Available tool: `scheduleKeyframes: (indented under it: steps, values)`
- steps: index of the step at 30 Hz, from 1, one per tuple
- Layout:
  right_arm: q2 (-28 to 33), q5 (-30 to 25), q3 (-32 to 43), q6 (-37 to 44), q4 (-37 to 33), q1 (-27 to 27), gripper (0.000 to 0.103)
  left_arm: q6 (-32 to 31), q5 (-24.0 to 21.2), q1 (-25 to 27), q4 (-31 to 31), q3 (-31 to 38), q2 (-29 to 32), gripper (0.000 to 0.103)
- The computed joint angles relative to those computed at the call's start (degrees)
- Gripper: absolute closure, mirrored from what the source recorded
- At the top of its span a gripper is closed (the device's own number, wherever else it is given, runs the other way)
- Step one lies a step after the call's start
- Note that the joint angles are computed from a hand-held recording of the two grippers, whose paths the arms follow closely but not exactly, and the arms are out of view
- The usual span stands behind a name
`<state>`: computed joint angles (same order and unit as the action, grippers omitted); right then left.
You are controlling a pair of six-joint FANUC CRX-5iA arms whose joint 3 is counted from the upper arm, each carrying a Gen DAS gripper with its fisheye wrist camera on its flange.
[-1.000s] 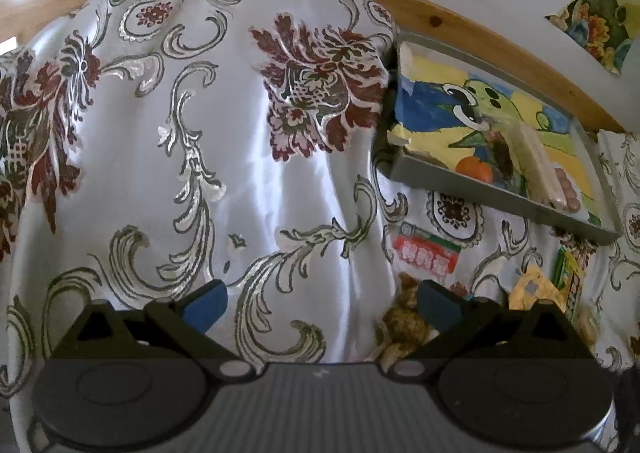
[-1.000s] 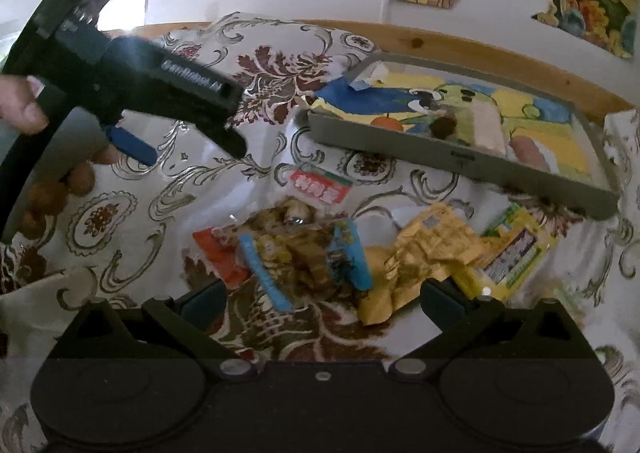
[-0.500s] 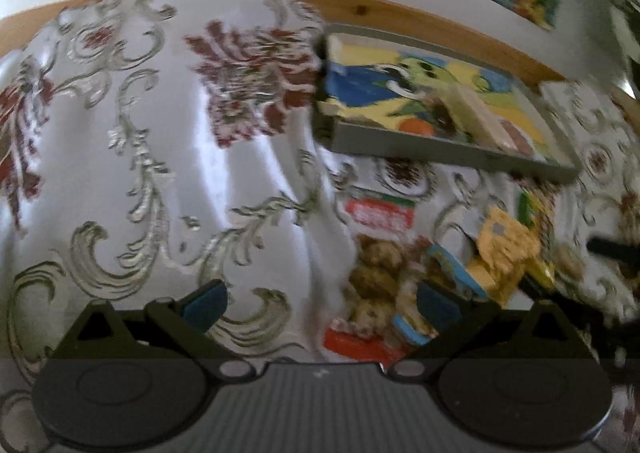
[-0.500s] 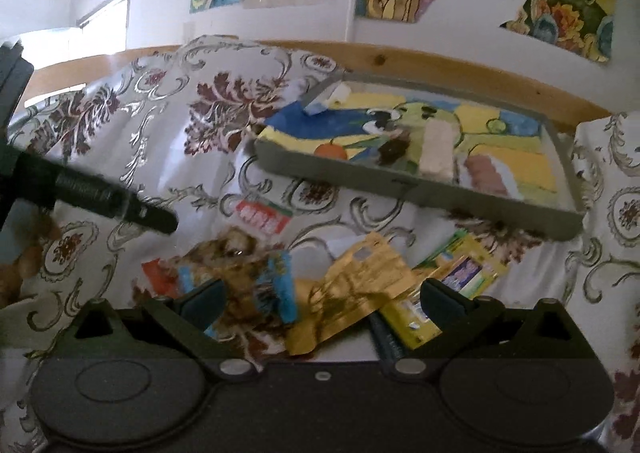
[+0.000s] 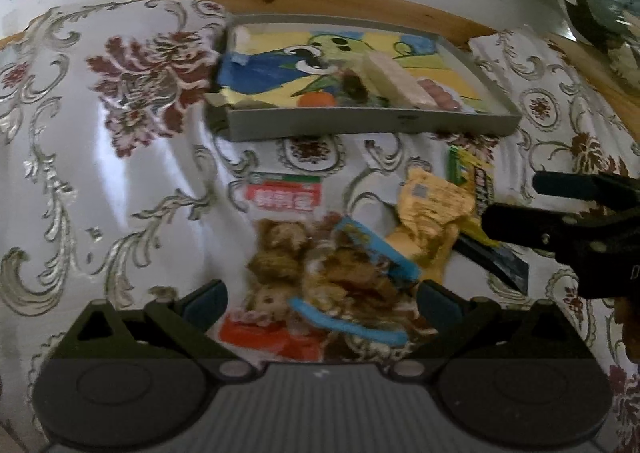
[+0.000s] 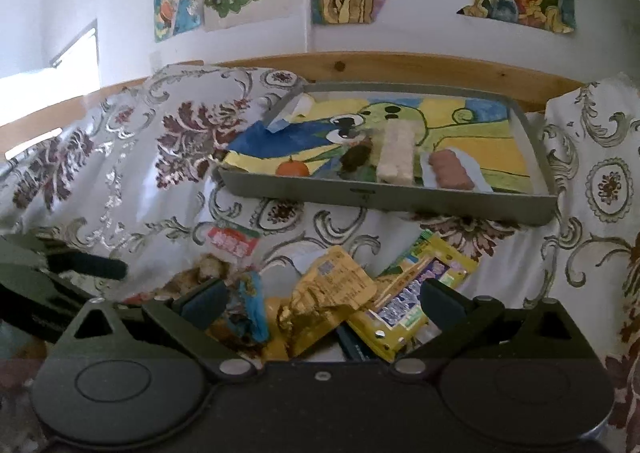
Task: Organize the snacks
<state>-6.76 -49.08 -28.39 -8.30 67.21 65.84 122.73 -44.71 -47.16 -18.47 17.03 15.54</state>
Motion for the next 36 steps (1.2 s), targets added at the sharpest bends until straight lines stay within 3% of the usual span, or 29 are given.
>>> scheduleKeyframes:
  steps: [6, 11, 18, 29, 36]
  values:
    - [-0.88, 3.18, -0.34, 0.45, -0.66, -1.40, 0.001, -4.78, 0.65, -1.10, 0.18, 3.15, 2.66, 0.002]
    - [-1.38, 6.23, 0.11, 2.74, -3.02, -2.62, 0.001, -14.48, 2.14, -0.06, 8.29, 2.95, 4.94, 0.012]
    - [-1.85, 7.60, 0.79, 1.28, -5.34, -4.19, 0.006, -13.46, -0.57, -0.59, 6.54, 5.40, 6.78, 0.016]
    - [-1.12, 9.48, 2.25, 1.46, -7.79, -4.89, 0.006, -17.25, -6.45, 0.39, 6.94, 10.56, 9.64, 0.028]
    - [-1.97, 11.47, 0.78, -1.65, -9.48, -5.35, 0.007, -15.83, -5.61, 0.93, 8.84, 8.50, 8.35, 0.040]
